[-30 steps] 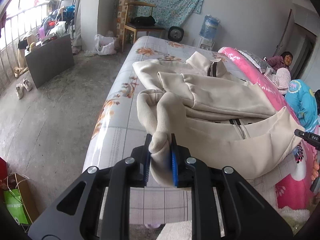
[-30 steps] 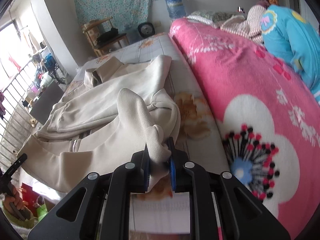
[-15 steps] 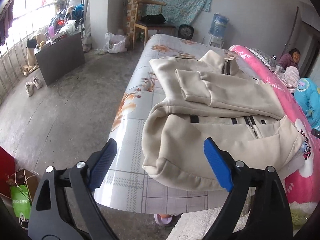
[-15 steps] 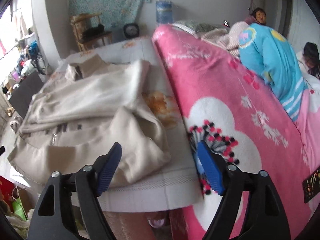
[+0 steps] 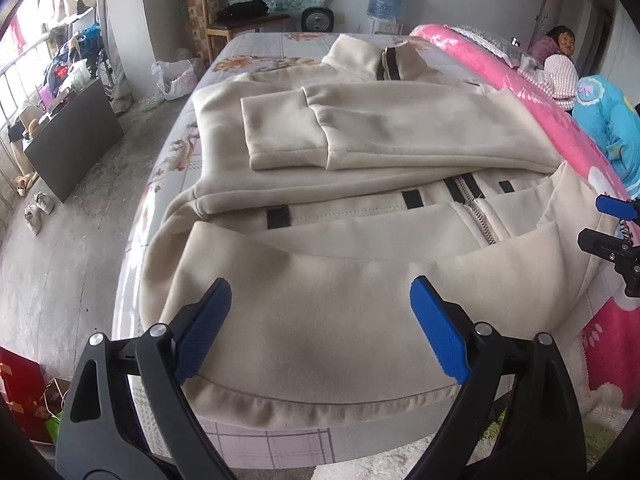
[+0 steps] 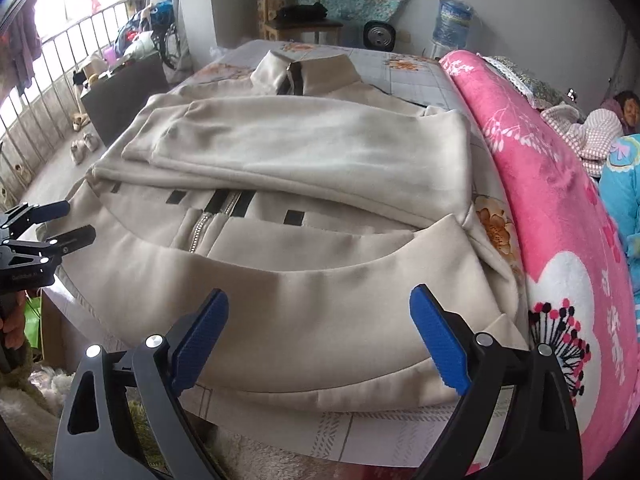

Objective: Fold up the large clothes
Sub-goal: 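Lay the hem over the jacket body and open both grippers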

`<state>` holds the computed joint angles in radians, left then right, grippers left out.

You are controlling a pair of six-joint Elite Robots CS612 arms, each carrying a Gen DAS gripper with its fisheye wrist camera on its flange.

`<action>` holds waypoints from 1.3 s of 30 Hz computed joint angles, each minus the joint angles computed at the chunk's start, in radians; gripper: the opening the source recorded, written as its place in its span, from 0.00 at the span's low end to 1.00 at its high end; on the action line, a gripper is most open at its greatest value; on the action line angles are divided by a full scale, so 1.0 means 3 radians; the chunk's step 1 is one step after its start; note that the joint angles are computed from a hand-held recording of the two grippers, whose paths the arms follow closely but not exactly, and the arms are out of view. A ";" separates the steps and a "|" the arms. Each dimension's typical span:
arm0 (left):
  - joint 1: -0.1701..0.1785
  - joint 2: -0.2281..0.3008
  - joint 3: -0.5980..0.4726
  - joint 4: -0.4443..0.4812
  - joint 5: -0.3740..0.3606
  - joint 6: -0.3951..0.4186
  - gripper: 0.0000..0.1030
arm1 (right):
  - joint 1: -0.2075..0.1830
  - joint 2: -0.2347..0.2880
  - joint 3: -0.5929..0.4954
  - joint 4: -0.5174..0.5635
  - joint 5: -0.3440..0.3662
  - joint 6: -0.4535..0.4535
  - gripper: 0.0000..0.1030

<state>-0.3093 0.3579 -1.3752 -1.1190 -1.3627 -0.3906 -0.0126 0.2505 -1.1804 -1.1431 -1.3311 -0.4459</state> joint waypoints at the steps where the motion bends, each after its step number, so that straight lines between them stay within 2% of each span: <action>1: 0.0006 0.0001 0.0021 0.0036 -0.0013 -0.0007 0.85 | 0.0002 0.0003 0.0014 0.0018 -0.0002 0.0013 0.87; 6: 0.0025 0.0038 0.0007 0.0068 -0.0034 -0.0033 0.87 | 0.0007 0.0026 0.0071 0.0113 -0.0072 0.0110 0.87; 11: 0.0001 0.0058 0.0005 0.0049 0.0052 0.0052 0.92 | -0.0010 0.0064 0.0049 0.0118 -0.0031 0.0219 0.94; 21: 0.0007 0.0014 0.0070 0.0125 0.0044 0.0062 0.93 | -0.0032 0.0098 0.0024 0.0063 0.0080 0.0300 0.94; 39: 0.0036 -0.0059 0.0160 0.0254 -0.0095 0.0146 0.93 | -0.0076 0.0063 0.0077 0.0172 0.0284 0.0251 0.94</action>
